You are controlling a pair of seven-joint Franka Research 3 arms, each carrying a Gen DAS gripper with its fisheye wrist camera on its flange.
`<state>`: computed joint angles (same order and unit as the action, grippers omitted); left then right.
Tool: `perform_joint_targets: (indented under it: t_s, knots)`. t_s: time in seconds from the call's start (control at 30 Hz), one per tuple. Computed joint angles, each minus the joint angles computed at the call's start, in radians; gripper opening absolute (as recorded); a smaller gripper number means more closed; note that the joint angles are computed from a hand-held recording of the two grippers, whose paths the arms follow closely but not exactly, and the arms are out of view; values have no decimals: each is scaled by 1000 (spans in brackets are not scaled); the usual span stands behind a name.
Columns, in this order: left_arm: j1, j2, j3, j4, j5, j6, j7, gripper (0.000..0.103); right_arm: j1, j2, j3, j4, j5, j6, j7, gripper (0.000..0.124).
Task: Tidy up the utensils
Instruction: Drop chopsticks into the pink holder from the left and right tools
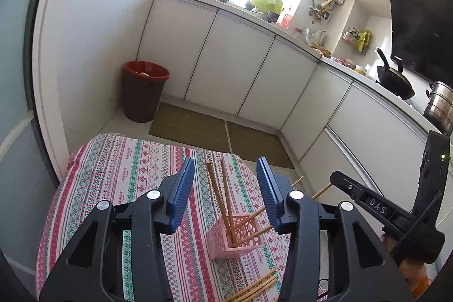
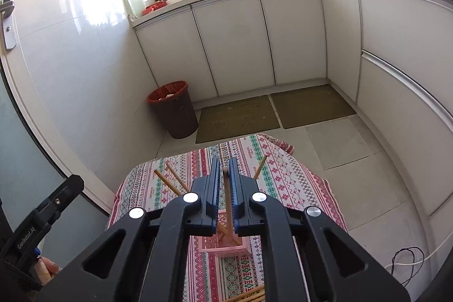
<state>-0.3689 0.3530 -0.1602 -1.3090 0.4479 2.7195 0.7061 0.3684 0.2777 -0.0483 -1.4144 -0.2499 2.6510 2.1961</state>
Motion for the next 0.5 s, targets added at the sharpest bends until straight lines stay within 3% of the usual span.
perform_joint_targets:
  t_s: [0.07, 0.27, 0.5]
  knots:
    - [-2, -2, 0, -2, 1, -13, 3, 50, 4, -7, -1, -14, -4, -7, 7, 28]
    - [-5, -2, -19, 9, -15, -69, 54, 59, 22, -47, -20, -51, -99, -27, 78, 55]
    - [-30, 1, -24, 19, -8, -137, 92, 68, 5, -151, 1, -163, -276, -84, 190, 72]
